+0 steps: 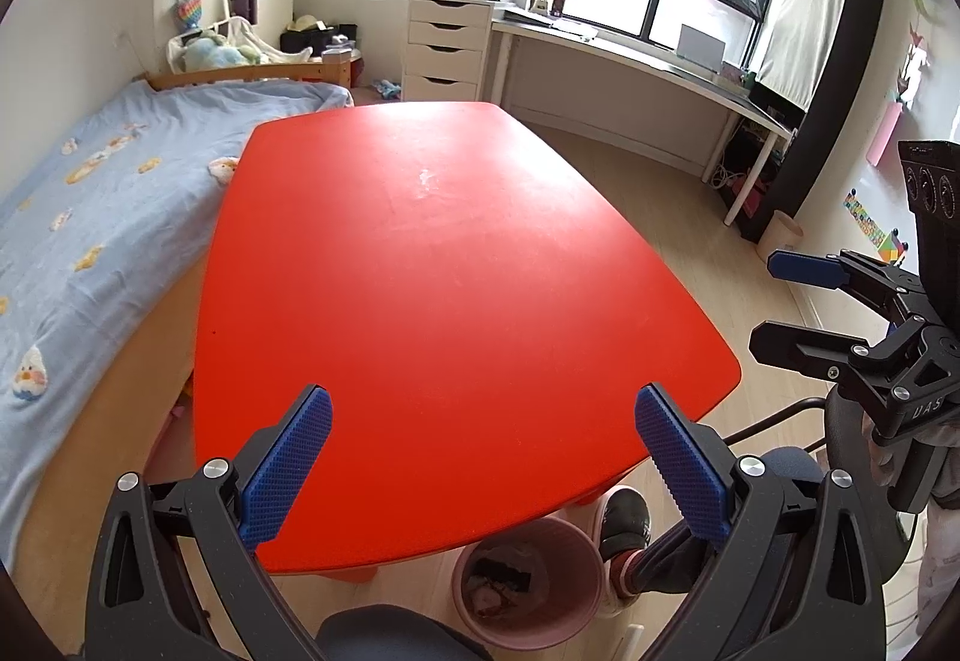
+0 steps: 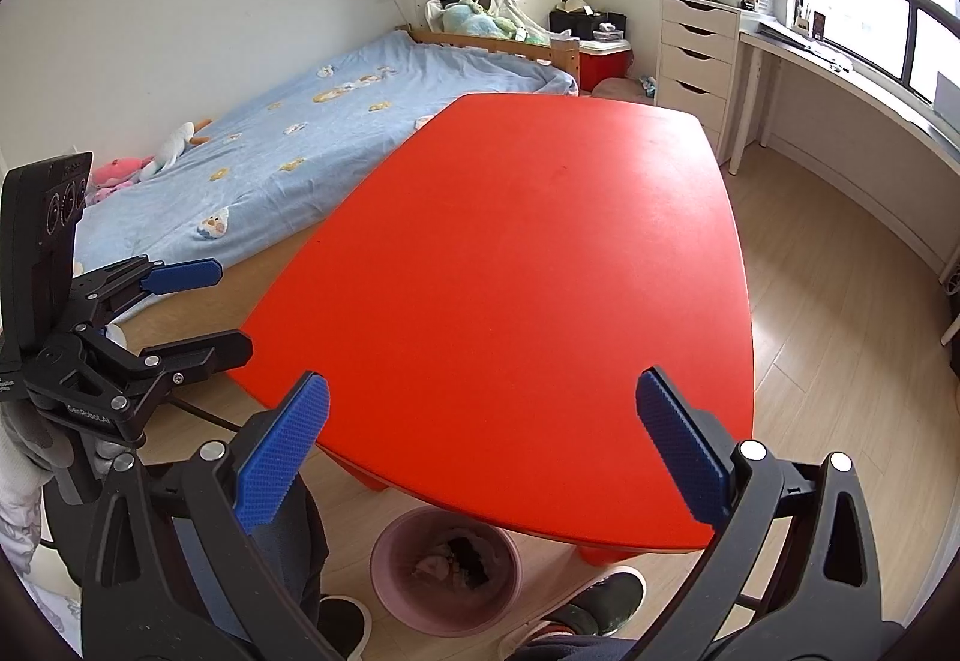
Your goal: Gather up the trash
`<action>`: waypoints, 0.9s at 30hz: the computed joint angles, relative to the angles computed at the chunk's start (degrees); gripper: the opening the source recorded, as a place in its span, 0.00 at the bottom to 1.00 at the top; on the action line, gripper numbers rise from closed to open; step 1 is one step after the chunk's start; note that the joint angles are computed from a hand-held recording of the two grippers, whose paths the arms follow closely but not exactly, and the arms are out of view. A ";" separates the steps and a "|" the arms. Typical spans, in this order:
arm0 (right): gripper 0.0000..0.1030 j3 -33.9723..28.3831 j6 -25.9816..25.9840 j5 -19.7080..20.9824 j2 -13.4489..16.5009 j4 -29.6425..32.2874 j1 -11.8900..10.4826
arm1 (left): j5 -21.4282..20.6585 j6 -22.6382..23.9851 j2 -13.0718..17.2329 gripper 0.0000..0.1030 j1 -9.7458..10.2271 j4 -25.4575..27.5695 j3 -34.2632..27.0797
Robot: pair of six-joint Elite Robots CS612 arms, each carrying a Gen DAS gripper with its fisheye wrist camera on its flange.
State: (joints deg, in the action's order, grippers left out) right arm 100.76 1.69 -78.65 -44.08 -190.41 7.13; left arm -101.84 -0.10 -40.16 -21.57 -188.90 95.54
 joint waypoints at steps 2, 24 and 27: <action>0.97 -0.09 -0.12 -0.19 -0.01 0.24 0.08 | 0.27 0.26 -0.08 0.94 -0.12 -0.12 0.08; 0.97 0.01 0.06 -0.75 -0.25 0.44 0.23 | 0.55 0.45 -0.29 0.94 -0.22 -0.32 0.31; 0.97 0.00 0.01 -0.75 -0.25 0.42 0.22 | 0.59 0.40 -0.31 0.94 -0.24 -0.31 0.30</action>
State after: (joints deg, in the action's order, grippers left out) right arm 100.77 1.70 -79.40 -44.33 -189.99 7.34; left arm -101.25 0.31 -40.47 -21.81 -189.21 95.84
